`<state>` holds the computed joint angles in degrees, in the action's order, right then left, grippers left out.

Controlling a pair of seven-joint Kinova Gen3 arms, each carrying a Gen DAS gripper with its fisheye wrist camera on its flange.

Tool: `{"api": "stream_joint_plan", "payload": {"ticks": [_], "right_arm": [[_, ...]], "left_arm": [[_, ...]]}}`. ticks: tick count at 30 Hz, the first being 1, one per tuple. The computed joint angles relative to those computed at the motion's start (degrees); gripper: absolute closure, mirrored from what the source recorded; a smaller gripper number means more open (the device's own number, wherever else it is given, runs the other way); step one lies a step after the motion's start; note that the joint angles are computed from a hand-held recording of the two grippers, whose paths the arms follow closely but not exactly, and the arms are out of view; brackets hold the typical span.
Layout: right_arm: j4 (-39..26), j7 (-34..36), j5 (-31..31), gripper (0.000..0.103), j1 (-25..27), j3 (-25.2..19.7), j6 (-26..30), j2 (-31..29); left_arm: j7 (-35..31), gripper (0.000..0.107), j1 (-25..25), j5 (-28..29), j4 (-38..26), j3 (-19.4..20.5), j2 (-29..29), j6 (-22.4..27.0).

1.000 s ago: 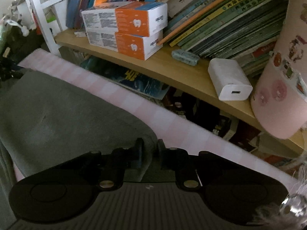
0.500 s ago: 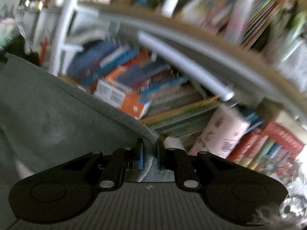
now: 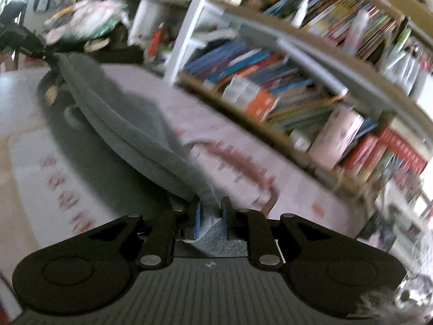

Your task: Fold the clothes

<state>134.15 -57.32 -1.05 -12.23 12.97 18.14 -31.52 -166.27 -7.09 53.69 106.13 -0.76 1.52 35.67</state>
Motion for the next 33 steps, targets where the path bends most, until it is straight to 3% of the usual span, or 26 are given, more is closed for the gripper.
{"api": "stream_joint_plan", "payload": {"ticks": [4,7,9,12,14,17,22,24,25,26,27,30,33], "right_arm": [[-1.1,-2.2,-2.1,0.074,1.1,-1.0,7.7,-0.5],[-2.7,-2.2,-6.9,0.068,1.7,0.9,13.8,-1.3],[-4.0,-2.1,-11.6,0.063,0.0,5.6,17.8,-1.9],[-5.3,-5.4,-18.6,0.05,-4.3,13.5,21.9,-2.1],[-5.4,-6.5,-23.2,0.045,-7.2,18.9,23.7,-2.0],[-5.0,-7.2,-30.2,0.044,-9.9,25.3,25.9,-1.3],[-1.2,-10.7,-41.9,0.043,-14.6,35.2,23.0,-1.1],[0.7,-12.7,-46.5,0.043,-16.4,38.4,20.3,-1.3],[1.4,-14.1,-48.1,0.044,-16.0,38.7,19.2,-0.9],[2.0,-15.6,-49.7,0.046,-15.4,38.7,18.1,-0.5],[2.7,-17.6,-50.8,0.049,-15.1,38.7,16.7,-0.4],[3.3,-23.8,-50.7,0.087,-11.2,34.8,13.8,0.3],[0.3,-26.3,-45.9,0.091,-7.3,28.5,13.8,1.4]], "left_arm": [[-0.8,0.074,-1.1,1.8,4.7,-0.9,-2.9,0.7],[-1.3,0.065,-4.6,7.9,7.0,-2.9,-4.6,6.7],[2.7,0.062,-3.9,11.5,7.2,-6.9,-3.6,11.4],[9.7,0.052,-9.6,17.9,6.7,-5.1,0.8,18.4],[14.4,0.027,-11.8,22.0,6.4,-4.8,4.6,23.0],[21.3,0.027,-13.0,28.2,6.2,-5.2,10.2,28.3],[23.0,0.036,-12.6,34.2,7.8,-2.6,11.3,24.0],[22.8,0.052,-12.7,37.3,8.7,-2.4,12.2,24.1],[22.8,0.069,-12.7,38.8,9.2,-2.4,12.7,24.1],[23.2,0.089,-12.5,39.8,9.6,-2.4,13.0,23.5],[23.8,0.097,-12.3,40.3,9.8,-2.7,13.0,22.4],[20.9,0.102,-11.4,41.7,11.0,-3.1,11.5,19.5],[16.5,0.102,-10.2,42.6,10.8,-3.2,9.3,18.1]]}}
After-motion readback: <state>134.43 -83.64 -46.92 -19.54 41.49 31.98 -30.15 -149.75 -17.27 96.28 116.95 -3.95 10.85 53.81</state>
